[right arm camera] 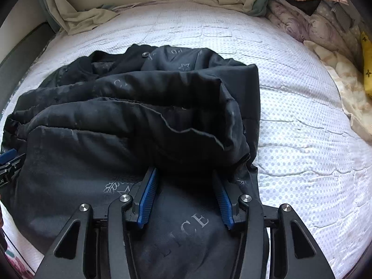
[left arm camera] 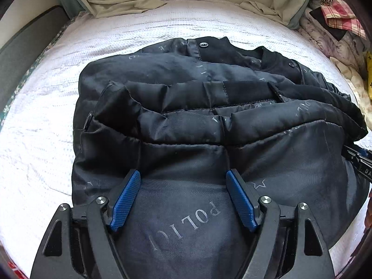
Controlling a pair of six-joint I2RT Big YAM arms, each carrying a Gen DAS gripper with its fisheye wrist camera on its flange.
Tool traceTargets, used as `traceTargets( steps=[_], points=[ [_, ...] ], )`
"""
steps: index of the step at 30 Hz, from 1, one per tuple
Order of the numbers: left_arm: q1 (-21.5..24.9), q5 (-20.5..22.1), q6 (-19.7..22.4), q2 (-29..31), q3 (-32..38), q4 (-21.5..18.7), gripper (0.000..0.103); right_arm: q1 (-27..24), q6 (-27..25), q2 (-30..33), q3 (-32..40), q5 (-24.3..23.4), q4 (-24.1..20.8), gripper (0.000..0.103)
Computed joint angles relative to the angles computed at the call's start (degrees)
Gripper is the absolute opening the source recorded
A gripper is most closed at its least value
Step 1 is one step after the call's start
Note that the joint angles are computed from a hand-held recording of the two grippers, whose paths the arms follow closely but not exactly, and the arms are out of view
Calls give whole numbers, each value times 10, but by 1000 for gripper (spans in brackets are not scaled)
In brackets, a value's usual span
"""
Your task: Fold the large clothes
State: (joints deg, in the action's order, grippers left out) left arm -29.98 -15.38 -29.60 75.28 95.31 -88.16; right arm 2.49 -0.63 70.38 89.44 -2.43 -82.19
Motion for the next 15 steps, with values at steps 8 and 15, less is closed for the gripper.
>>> traceTargets(
  steps=[8,15],
  points=[
    [-1,-9,1,2,-2,2,81,-1,-7,-1,-17,0,25,47],
    [7,7,1,-3,-11,15,81,9,5,0,-22,18,37,47]
  ],
)
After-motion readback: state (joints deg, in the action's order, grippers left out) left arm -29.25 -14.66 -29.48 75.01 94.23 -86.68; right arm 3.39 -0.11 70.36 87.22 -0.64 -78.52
